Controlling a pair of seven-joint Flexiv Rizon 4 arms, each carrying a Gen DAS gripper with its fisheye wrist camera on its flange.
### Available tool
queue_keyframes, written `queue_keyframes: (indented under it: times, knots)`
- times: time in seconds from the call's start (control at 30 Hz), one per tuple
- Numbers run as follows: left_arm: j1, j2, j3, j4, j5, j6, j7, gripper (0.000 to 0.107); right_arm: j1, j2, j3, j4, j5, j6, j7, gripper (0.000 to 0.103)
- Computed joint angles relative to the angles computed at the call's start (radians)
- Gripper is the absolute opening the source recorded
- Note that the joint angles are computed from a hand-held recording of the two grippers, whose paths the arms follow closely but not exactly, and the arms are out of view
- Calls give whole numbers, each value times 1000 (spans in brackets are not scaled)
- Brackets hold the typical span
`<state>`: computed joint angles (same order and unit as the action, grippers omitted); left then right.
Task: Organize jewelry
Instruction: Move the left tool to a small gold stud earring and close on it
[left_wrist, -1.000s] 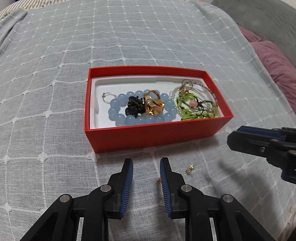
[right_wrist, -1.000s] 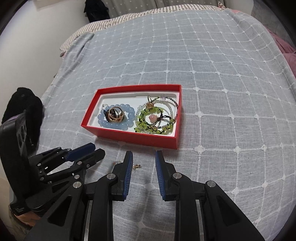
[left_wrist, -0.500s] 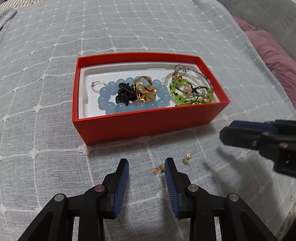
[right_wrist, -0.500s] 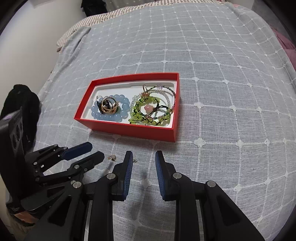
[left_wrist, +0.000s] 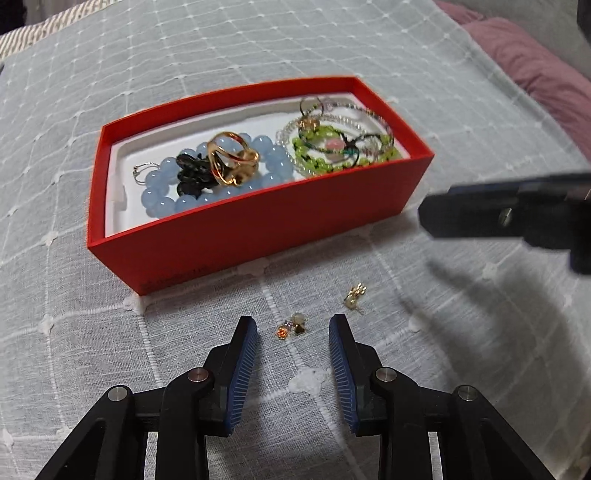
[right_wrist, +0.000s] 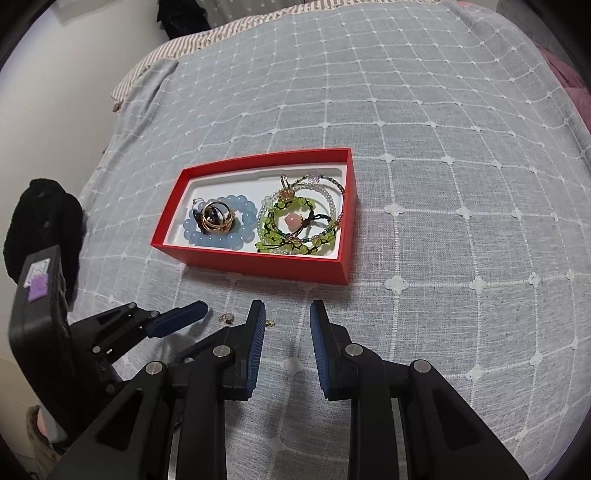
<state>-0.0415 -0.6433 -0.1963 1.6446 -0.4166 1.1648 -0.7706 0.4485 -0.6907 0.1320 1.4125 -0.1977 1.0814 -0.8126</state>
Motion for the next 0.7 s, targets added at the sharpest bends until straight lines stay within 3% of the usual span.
queue_keyframes:
  times: [0.5,0.7]
  knots:
    - [-23,-24,10,-4,82,89,18,34,-1,2,-6,6,-1,6,7,27]
    - [-29,-29,19,-14,91,85,8,11,-3,-1,-2,3,-2,3,2,27]
